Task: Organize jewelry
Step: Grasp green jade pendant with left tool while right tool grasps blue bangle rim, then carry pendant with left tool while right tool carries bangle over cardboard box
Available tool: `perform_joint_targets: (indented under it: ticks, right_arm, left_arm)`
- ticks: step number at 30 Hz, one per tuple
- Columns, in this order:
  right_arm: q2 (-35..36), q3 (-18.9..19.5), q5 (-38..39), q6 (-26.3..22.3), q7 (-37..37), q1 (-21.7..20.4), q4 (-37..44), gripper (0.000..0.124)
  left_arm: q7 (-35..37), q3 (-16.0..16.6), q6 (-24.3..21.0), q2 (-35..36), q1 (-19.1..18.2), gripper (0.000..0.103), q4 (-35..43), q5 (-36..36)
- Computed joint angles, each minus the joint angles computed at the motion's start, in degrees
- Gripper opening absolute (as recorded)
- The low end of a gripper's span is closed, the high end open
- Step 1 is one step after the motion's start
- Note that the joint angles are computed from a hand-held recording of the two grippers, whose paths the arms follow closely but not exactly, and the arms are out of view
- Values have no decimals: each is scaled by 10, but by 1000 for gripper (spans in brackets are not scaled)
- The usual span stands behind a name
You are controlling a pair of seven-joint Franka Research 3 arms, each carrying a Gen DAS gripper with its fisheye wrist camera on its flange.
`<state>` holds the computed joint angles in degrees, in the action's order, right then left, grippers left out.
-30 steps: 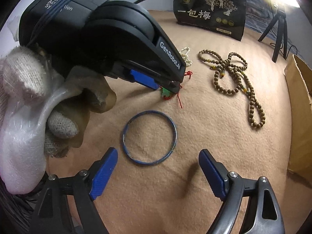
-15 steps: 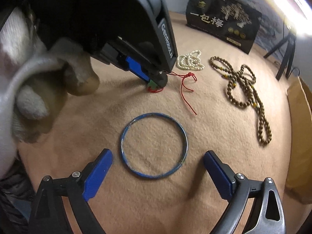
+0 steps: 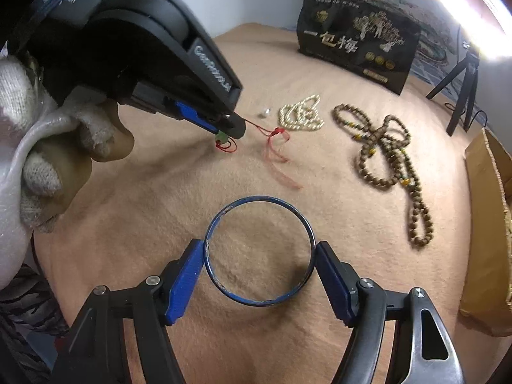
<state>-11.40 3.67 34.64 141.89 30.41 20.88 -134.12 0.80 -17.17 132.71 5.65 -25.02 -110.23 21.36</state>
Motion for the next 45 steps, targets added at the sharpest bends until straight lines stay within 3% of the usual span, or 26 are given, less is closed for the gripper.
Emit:
perform_joint_targets:
  ticks: [12, 25, 37, 45]
  right_arm:
    - [-1, -23, 33, -4, 1, -26, 51, 72]
    - [32, -40, 50, 1, 22, -67, 133, 73]
    - [78, -48, 36, 3, 49, -111, 201, 73]
    - [123, -51, 9, 9, 74, -139, 251, 73]
  left_arm:
    - [-46, 2, 6, 4, -11, 14, 59, 81]
    - [-38, 16, -12, 79, -52, 14, 207, 167]
    - [10, 46, -15, 177, -101, 14, 349, 174]
    - [68, 71, -27, 270, -140, 14, 484, 150]
